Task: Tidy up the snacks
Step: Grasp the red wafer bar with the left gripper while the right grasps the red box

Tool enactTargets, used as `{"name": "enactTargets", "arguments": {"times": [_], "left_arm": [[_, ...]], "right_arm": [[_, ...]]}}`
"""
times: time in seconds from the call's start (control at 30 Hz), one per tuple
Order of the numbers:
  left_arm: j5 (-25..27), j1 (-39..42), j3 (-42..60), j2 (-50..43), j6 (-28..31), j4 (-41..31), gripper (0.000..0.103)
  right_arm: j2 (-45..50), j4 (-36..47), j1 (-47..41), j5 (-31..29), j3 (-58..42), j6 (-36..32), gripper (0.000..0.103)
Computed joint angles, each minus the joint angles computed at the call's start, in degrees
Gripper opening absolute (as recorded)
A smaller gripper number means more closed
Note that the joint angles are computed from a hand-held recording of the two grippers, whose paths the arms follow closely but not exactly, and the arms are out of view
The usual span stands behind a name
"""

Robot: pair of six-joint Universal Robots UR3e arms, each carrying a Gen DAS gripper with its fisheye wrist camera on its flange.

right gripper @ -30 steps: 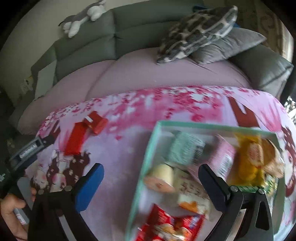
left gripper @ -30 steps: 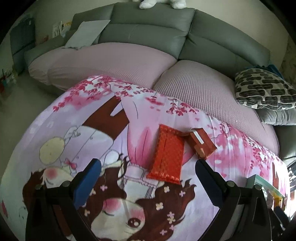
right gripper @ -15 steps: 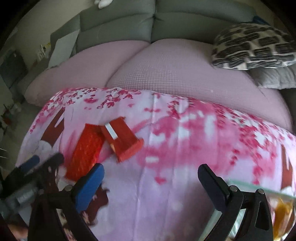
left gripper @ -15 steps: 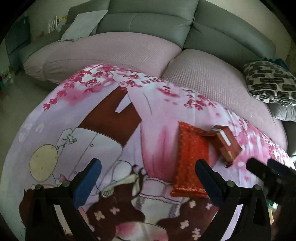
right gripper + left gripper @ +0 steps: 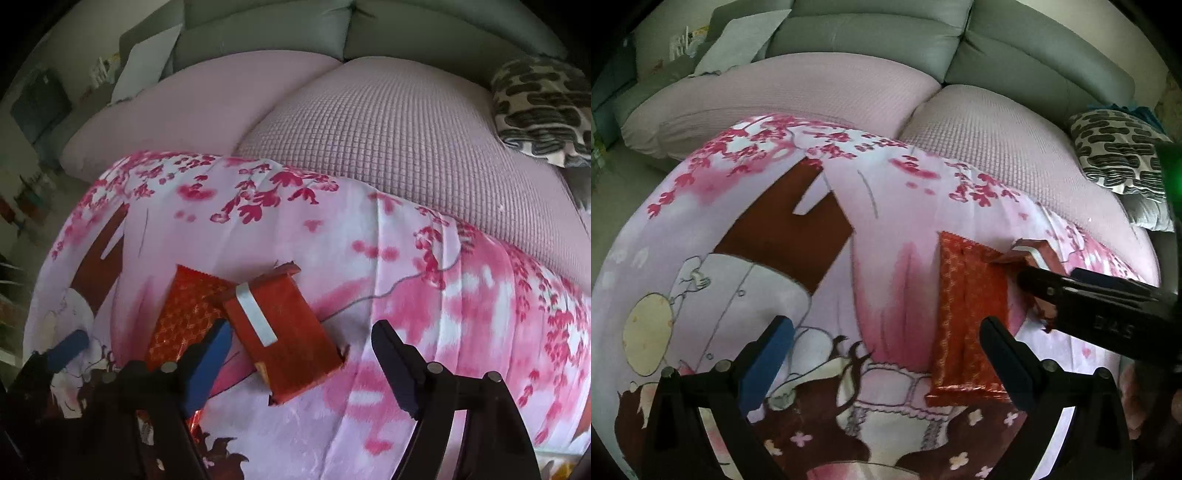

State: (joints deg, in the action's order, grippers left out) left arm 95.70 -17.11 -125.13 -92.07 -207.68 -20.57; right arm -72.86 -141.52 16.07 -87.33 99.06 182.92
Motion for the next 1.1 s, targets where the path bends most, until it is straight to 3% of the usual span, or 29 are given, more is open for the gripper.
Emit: {"name": "enactTargets", "arguments": {"times": [0.23,0.3,0.4,0.77,0.97,1.1], "left_arm": [[-0.1,-1.8,3.2,-3.2,0.7,-0.3,0.101],[-0.3,-2.0,4.0,-3.6,0.9,-0.7,0.101],[-0.8,-2.4,5.5,-4.6,1.2,-1.1,0.101],[2.1,-6.8,14.7,-11.7,2.4,-6.3,0.099],[5.7,-8.8,19.0,-14.8,2.9,-10.1,0.088],[6.0,-8.6,19.3,-14.9,3.2,-10.1,0.070]], "right_arm": [[2.1,1.2,0.4,-0.4,-2.7,-0.2,0.071],[2.1,1.3,-0.1,0.6,-2.4,0.1,0.055],[2.2,1.9,-0.4,0.4,-2.9,0.5,0.047],[-5.2,4.3,-5.7,2.3,3.5,-1.3,0.043],[-8.9,4.2,-8.1,3.9,8.0,-2.8,0.043],[-10.0,4.0,-8.6,4.0,9.6,-4.1,0.043]]}}
